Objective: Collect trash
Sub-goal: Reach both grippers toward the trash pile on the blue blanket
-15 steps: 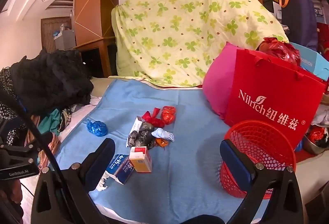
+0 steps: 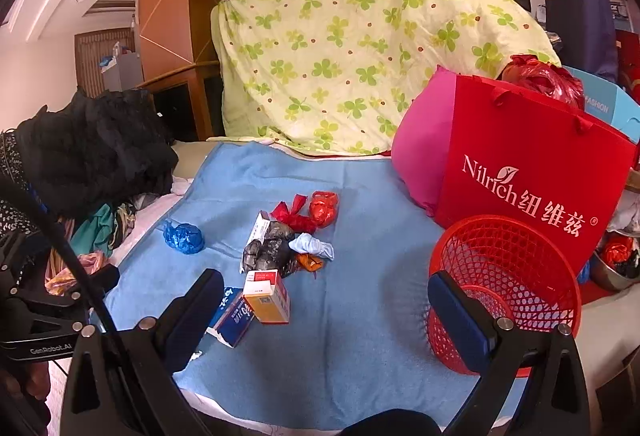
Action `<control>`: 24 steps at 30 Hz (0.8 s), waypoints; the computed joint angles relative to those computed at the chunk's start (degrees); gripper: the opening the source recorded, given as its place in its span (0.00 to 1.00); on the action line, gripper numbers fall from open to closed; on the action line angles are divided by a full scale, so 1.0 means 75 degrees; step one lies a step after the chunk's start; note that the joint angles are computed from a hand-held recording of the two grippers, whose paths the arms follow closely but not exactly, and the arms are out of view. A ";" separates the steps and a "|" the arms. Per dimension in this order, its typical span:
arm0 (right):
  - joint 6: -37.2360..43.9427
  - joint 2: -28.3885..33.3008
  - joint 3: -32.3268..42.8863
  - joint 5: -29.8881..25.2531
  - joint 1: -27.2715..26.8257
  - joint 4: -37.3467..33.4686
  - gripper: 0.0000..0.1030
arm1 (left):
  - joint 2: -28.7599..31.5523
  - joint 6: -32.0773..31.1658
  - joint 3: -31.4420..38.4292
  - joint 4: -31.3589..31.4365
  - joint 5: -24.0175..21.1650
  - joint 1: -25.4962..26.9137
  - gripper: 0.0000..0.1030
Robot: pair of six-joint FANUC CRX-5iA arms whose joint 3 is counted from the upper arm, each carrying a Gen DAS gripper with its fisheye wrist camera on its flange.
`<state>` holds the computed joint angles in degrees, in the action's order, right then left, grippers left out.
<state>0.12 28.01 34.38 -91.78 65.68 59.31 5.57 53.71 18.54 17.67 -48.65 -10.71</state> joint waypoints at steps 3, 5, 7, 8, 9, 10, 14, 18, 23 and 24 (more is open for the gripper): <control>0.0085 0.0096 0.0185 0.0010 -0.0020 -0.0100 1.00 | 0.0004 -0.0019 -0.0020 -0.0001 0.0005 0.0018 1.00; 0.0097 0.0102 0.0150 0.0042 -0.0018 -0.0046 1.00 | 0.0003 -0.0037 -0.0029 0.0008 0.0017 0.0026 1.00; 0.0173 0.0160 0.0276 0.0040 -0.0018 -0.0095 1.00 | 0.0006 -0.0024 -0.0024 0.0008 0.0010 0.0024 1.00; 0.0216 0.0202 0.0344 0.0040 -0.0018 -0.0102 1.00 | 0.0010 -0.0026 -0.0023 0.0006 0.0005 0.0025 1.00; 0.0181 0.0197 0.0228 0.0100 -0.0030 0.0032 1.00 | 0.0005 -0.0043 -0.0043 0.0018 0.0016 0.0035 1.00; 0.0196 0.0217 0.0283 0.0094 -0.0024 -0.0013 1.00 | 0.0000 -0.0067 -0.0069 0.0042 0.0026 0.0051 1.00; 0.0473 0.0310 0.0513 -0.0010 -0.0034 -0.0179 1.00 | 0.0042 -0.0069 -0.0056 0.0056 -0.0030 0.0092 1.00; 0.0591 0.0377 0.0632 -0.0054 -0.0050 -0.0263 1.00 | 0.0054 -0.0119 -0.0123 0.0070 -0.0047 0.0143 1.00; 0.0473 0.0370 0.0532 0.0097 -0.0082 -0.0314 1.00 | 0.0147 -0.0087 -0.0162 -0.0114 -0.0201 0.0276 1.00; 0.0474 0.0370 0.0537 0.0109 -0.0087 -0.0374 1.00 | 0.0197 0.0000 -0.0111 -0.0233 -0.0294 0.0290 1.00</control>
